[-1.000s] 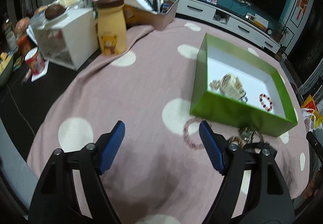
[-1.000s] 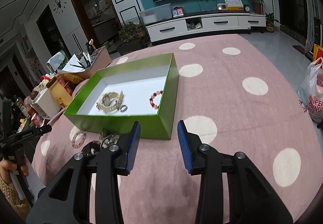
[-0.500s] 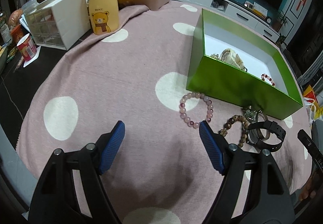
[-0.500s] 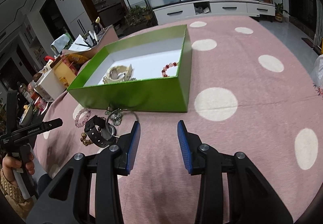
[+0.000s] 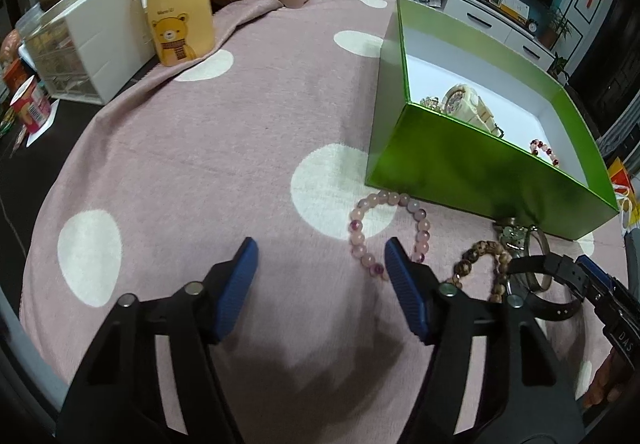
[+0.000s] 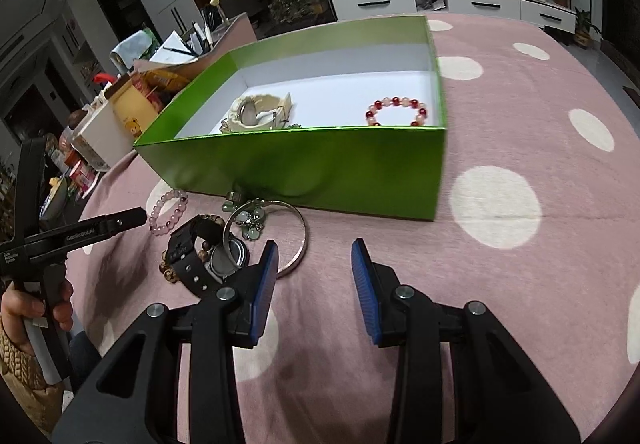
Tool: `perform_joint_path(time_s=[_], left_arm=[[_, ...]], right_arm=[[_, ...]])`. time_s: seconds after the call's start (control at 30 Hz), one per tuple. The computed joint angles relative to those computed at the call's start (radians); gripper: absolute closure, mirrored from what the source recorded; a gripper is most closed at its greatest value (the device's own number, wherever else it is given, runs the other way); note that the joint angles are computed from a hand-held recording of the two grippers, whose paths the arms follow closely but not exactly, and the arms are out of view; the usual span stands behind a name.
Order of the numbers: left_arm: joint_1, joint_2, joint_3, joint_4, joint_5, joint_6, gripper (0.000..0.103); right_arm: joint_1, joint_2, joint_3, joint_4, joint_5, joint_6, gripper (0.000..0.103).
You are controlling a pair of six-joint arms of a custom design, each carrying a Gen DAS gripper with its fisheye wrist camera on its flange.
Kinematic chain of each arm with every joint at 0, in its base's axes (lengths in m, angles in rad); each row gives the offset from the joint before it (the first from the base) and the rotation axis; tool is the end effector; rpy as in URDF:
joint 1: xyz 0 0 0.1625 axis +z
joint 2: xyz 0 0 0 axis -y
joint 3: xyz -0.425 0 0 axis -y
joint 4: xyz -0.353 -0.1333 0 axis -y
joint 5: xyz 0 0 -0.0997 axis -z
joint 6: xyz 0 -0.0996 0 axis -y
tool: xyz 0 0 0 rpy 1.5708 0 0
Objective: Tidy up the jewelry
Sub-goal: 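Move both tools back out of the box toward the remaining jewelry, then grasp the pink-purple bead bracelet with the left tool while the right tool grasps the silver bangle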
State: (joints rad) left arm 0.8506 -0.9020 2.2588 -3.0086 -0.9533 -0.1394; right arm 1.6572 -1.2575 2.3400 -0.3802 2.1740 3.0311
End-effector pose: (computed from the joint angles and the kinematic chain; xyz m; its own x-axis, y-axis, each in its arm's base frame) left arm -0.1496 -0.4600 0.0781 -0.7289 0.3935 -0.5603 0.5615 0.8118 -0.1603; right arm 0.1020 -0.2871 0.1260 -0.8464 0.2872 0.4484 -0.1500 0.6794 -0.7183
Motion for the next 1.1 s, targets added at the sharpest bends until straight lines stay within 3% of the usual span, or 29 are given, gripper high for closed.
perform_joint_path(time_s=[0.33,0.5,0.6,0.87,1.1], left_arm=[[-0.022,0.1,-0.017,-0.114,0.06,0.115,0.049],[-0.03,0.118,0.0,-0.181,0.043,0.182,0.068],[-0.031,0.122,0.002,-0.195,0.03,0.2,0.076],[-0.024,0.12,0.011,-0.218,-0.002,0.201,0.093],[-0.016,0.099,0.007,-0.178,-0.026,0.161,0.096]], right_arm=[[0.017,0.084,-0.077,0.007,0.047,-0.059,0.065],[0.005,0.117,-0.105,0.029,0.045,-0.066,0.066],[0.008,0.127,-0.11,0.019,0.056,-0.083,0.07],[0.014,0.139,-0.111,-0.012,0.093,-0.11,0.098],[0.016,0.114,-0.084,-0.044,0.108,-0.095,0.1]])
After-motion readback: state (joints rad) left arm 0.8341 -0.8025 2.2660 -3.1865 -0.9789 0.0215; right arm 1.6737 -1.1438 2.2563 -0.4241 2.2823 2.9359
